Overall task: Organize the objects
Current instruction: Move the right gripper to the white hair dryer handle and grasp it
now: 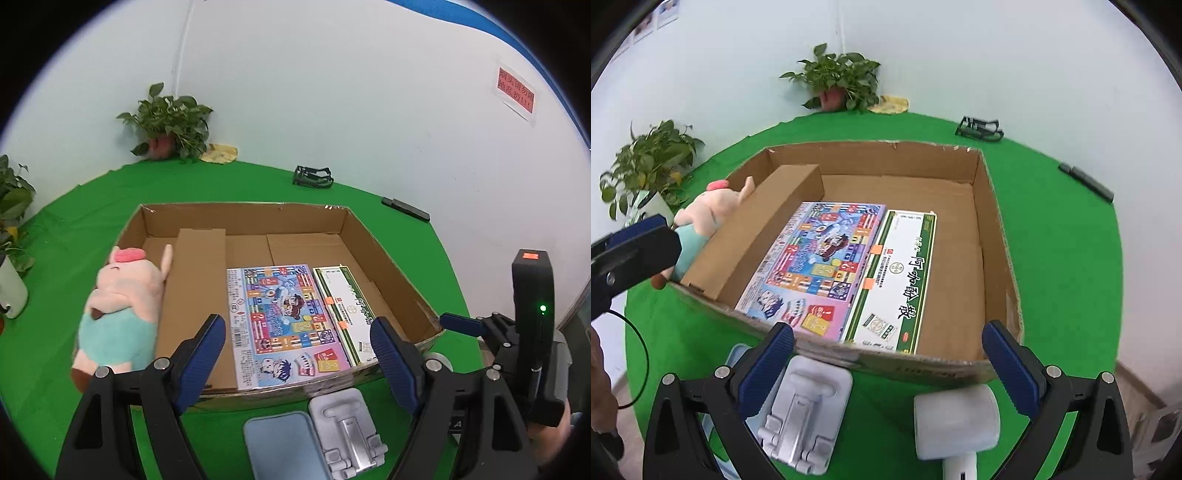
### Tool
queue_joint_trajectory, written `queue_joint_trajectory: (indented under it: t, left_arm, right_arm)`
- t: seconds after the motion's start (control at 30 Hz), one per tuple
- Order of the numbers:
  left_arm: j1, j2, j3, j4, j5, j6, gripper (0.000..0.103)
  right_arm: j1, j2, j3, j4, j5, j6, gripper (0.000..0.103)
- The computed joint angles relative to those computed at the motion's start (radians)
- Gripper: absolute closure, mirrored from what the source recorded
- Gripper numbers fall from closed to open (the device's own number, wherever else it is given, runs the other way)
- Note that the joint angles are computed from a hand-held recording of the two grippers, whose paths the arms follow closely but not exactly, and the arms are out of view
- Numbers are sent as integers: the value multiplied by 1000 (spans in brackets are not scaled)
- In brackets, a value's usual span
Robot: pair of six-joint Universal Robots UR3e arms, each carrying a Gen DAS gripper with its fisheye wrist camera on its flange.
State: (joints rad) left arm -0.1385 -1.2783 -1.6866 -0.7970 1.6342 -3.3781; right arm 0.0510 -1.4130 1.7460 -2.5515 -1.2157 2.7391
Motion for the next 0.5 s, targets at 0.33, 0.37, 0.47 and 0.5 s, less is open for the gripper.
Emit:
queue_joint_trajectory:
  t: [0.33, 0.37, 0.47, 0.5]
  left_arm:
    - [-224, 42, -102, 112, 303, -78, 22]
    - [-233, 48, -109, 109, 308, -93, 22]
    - [-269, 51, -132, 122, 332, -115, 22]
    - [-280, 49, -133, 118, 339, -121, 22]
  right_arm:
    - [-38, -345, 359, -138, -33, -21, 0]
    - [-54, -385, 390, -129, -18, -28, 0]
    - [-96, -498, 472, -101, 2, -48, 0]
    - [-110, -527, 489, -81, 6, -56, 0]
